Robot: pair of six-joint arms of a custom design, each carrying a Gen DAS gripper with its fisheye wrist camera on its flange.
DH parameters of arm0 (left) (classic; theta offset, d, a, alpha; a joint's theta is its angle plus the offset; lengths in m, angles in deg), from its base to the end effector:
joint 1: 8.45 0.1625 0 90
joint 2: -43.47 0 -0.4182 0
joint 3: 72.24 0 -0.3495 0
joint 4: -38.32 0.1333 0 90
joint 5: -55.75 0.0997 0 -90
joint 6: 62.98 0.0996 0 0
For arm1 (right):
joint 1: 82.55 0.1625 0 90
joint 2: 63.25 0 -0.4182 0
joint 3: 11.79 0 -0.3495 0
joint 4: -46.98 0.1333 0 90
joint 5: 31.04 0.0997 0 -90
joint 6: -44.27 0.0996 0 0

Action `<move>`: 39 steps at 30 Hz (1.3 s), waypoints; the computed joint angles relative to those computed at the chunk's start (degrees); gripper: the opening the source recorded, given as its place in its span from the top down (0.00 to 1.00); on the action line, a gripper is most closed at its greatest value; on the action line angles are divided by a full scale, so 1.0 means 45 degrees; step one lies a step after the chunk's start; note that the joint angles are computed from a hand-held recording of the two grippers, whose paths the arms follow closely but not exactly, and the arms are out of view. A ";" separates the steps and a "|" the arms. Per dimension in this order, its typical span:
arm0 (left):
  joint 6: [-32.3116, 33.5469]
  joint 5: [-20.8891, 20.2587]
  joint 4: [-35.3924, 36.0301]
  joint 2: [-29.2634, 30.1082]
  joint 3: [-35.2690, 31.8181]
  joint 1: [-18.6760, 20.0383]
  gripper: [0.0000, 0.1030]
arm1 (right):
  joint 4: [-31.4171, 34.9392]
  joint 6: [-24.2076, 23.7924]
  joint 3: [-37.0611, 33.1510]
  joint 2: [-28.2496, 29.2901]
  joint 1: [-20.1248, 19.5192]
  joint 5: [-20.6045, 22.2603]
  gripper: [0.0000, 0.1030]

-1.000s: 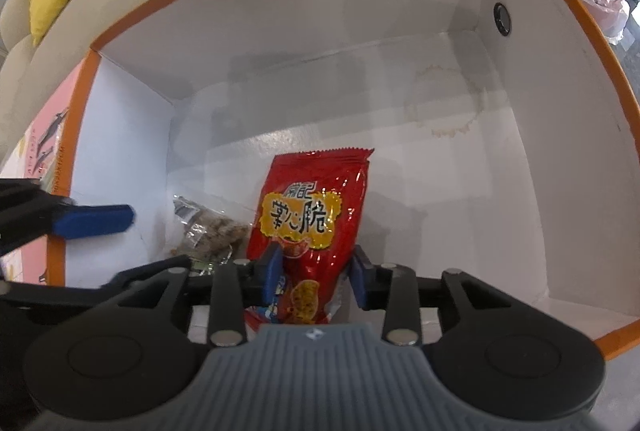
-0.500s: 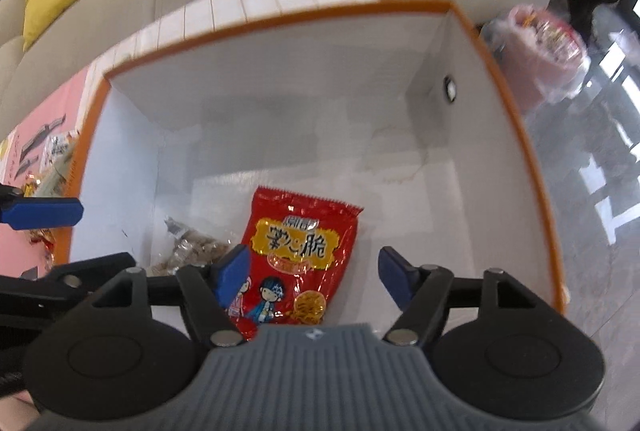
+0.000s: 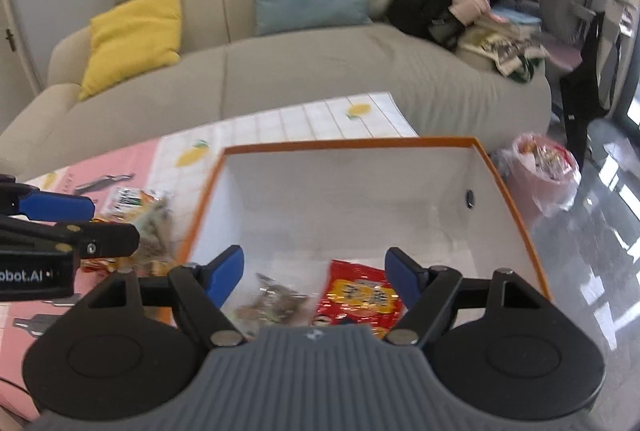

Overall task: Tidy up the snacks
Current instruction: 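Grasp the dark brown packet with the right gripper while the left gripper grasps a clear wrapped snack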

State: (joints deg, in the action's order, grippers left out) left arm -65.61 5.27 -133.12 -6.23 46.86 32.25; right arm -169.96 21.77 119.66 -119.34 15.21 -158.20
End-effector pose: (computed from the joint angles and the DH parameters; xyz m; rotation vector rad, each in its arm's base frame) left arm -0.2561 -0.4797 0.1000 0.9164 2.3670 -0.6394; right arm 0.1327 -0.4318 0.2002 0.2318 -2.2414 0.9700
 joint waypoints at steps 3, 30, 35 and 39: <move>-0.0378 0.0409 -0.0991 -0.0497 0.0967 0.0008 0.37 | -0.1103 -0.0290 0.0265 0.0595 0.0414 0.0073 0.25; -0.2899 -0.0081 -0.1603 -0.2776 0.4356 0.2427 0.42 | -0.0969 -0.1125 -0.0234 0.4571 0.1814 0.0090 0.33; -0.3151 -0.0083 -0.1272 -0.2661 0.4063 0.2944 0.43 | -0.0172 -0.0884 -0.0944 0.5046 0.1726 0.0035 0.34; -0.3221 -0.0117 -0.0955 -0.2529 0.3784 0.3267 0.43 | 0.0581 -0.0832 -0.1567 0.5433 0.1611 -0.0168 0.34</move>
State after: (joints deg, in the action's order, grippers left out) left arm -80.10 4.75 -137.42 -17.61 63.89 46.95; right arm -167.35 18.02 112.61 -94.89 22.46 -158.96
